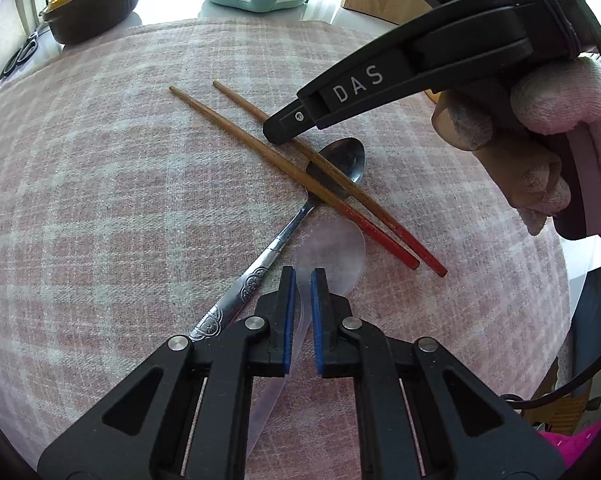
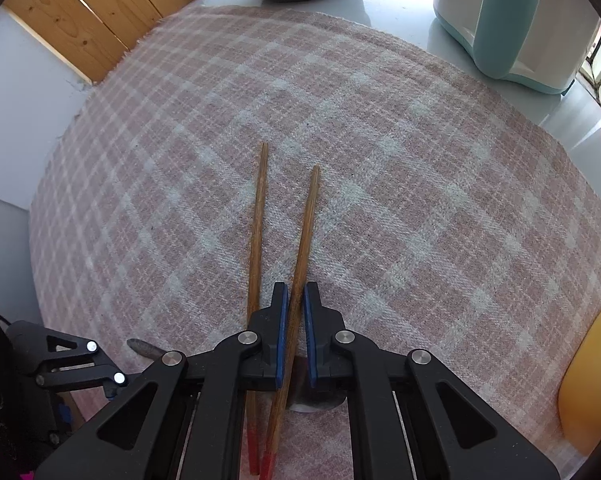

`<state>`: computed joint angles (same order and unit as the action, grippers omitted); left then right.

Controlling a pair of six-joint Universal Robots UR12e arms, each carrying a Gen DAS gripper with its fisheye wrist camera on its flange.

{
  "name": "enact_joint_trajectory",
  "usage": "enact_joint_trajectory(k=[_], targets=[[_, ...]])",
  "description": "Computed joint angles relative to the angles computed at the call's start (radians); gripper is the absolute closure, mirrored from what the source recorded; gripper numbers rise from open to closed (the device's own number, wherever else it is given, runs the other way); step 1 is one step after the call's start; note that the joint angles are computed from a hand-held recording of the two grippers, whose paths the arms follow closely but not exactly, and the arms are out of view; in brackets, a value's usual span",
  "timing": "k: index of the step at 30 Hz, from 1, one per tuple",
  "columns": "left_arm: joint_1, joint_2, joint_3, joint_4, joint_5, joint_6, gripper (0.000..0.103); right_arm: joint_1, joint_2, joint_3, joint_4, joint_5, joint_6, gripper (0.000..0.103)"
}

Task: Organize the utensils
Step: 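Grasp the clear plastic spoon with the left tool while the right tool grasps a chopstick, then lift the plastic spoon with the left tool while the right tool lifts the chopstick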

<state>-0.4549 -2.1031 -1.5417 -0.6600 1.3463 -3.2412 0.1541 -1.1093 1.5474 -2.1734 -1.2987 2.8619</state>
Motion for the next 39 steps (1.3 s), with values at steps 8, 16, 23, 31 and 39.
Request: enact_joint_trajectory(k=[8,16,23,31,39], targets=[[-0.006,0.032,-0.033,-0.008,-0.011,0.029,0.099,-0.031,-0.018,0.02,0.005,0.036,0.02,0.098],[-0.01,0.023,-0.007,-0.056,-0.038,0.077,0.065,-0.042,-0.031,0.033,-0.006,0.031,0.017,0.098],[-0.057,0.004,0.022,-0.046,0.106,0.184,0.062,-0.056,-0.054,0.055,-0.025,0.035,0.026,0.098],[-0.044,0.025,-0.008,-0.009,0.084,0.152,0.095,-0.092,-0.1,0.112,-0.086,0.065,0.069,0.098],[-0.029,0.037,-0.038,0.016,0.047,0.111,0.083,-0.11,-0.134,0.151,-0.128,0.071,0.093,0.098]])
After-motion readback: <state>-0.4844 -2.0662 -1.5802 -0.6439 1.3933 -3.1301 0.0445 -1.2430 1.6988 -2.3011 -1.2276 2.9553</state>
